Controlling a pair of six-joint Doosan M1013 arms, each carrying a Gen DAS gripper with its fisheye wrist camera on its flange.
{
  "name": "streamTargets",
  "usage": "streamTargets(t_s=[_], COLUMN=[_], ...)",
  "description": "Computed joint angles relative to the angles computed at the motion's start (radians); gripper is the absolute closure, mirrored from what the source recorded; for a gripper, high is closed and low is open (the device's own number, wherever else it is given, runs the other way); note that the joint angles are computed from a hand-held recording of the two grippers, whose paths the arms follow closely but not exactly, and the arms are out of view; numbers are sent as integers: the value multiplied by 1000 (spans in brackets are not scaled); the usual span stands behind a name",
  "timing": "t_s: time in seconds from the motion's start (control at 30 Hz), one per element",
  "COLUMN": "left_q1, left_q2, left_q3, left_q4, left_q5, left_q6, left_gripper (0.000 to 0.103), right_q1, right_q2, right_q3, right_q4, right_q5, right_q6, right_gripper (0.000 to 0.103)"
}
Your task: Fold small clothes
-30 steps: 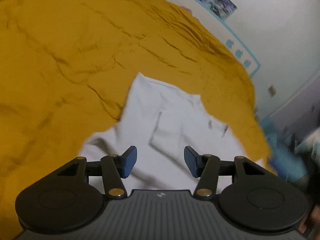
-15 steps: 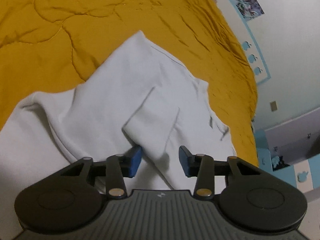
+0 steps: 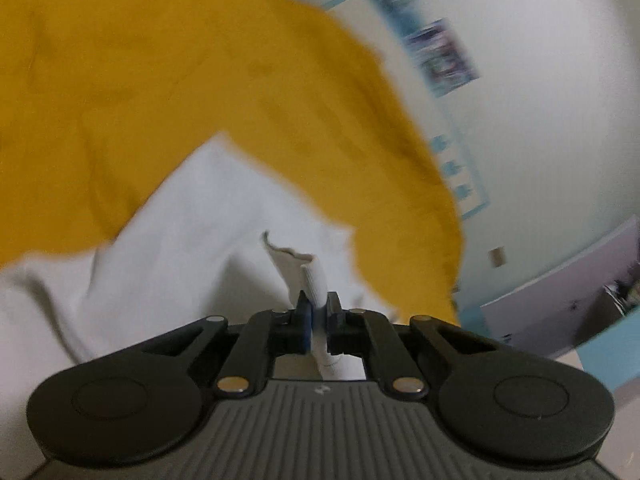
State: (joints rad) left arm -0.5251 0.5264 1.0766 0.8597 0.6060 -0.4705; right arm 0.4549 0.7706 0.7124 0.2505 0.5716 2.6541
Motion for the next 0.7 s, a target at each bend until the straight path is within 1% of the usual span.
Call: streamTargets(t_s=[0.03,0.07,0.13,0.23,0.27,0.33,0.37,0.43,0.5,0.53,0.6,0.63,0.7], left_q1=[-7,-12,-15,-11,-11,-13,-17,-27,-33,-32,-32,-30,-30], left_q2=[-8,-14,-24,-30,-34,-43,-52,-58,-64,-66,-67,-64,-64], left_q3=[7,8,22,35,45,63,79,92,97,99,102,96,97], left_q4=[48,66,73,36,41,84,120,196,221,210,189,163,145], left_q5=[3,16,12,10,0,-10,-14,-4,15,11,10,14,9], left_q6=[-18,-6,3,31,15,-26,-54,-112,-118,-101,-71,-33,-19], left_gripper=[97,97,97,97,97,97,97,97,97,97,97,97,97], right_q1=[-1,-2,-3,1,2,6,8,13,12,11,11,10,16], right_q2=[-2,-3,5,16,22,29,41,92,144,157,142,144,153], right_q3=[4,6,-7,-37,-56,-83,-117,-232,-344,-376,-350,-357,-389], right_q4=[15,27,41,24,14,8,-11,-57,-61,-62,-54,-39,-30], right_q5=[-7,-8,7,38,62,82,122,253,358,372,309,318,351], right_q6=[6,11,25,87,101,110,117,147,175,186,221,242,229], right_gripper=[42,41,40,40,40,40,41,40,40,40,40,40,40])
